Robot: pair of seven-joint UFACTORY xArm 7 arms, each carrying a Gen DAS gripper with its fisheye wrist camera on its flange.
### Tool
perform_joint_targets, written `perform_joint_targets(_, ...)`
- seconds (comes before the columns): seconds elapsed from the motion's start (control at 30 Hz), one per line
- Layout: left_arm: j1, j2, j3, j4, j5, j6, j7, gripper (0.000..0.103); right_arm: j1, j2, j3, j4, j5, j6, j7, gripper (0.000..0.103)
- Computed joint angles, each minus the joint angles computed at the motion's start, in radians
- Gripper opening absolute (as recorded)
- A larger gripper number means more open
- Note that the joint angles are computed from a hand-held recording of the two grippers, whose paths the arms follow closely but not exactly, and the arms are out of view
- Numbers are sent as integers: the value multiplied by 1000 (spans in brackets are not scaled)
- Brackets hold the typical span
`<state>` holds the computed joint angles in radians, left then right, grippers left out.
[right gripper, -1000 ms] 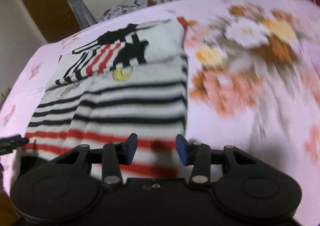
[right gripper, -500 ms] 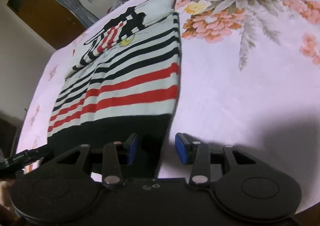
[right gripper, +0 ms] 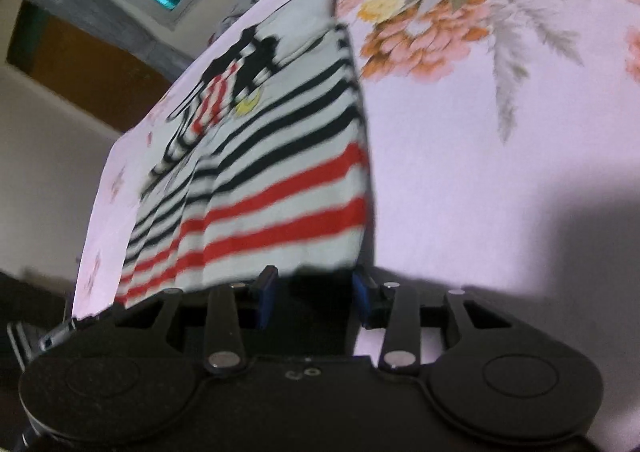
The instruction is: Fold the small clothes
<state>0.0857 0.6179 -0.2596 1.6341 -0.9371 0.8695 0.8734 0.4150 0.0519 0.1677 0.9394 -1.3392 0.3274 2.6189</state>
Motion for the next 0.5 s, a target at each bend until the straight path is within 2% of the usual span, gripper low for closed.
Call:
perform_joint_targets(0.07,24,-11,-13,-31,-40,5,41,44,8,10,2,9,-75,-9,86,33)
perform_joint_targets(0.17,25,21,-7,2,-68,21,-2,41,1,28,-11,22,-240,-47,283,20)
perform_joint_targets(0.2,19,26,-4,9,-65,13,-14,36,-6,34,-13,29,-278,-63,325,10)
perform_joint_targets(0.27,-4,16,5,6,-38,-27,-20,10,-12,31,-8,30,-265,-52,296,6)
perform_joint_targets(0.3,-1,7,0,-4,-44,-45,-9,7,-9,19,-3,26,-276,-32,300,6)
perform_joint_targets(0.37,31,-24,-29,-46,-123,-82,55,7,-1,-15,10,14,-290,18,299,6)
perform_joint_targets(0.43,33,-51,-26,-76,-164,-121,87,7,9,-57,28,-7,-294,80,283,6)
perform_joint_targets(0.5,-2,-58,7,-88,-123,-164,63,7,11,-86,41,-32,-327,112,331,6)
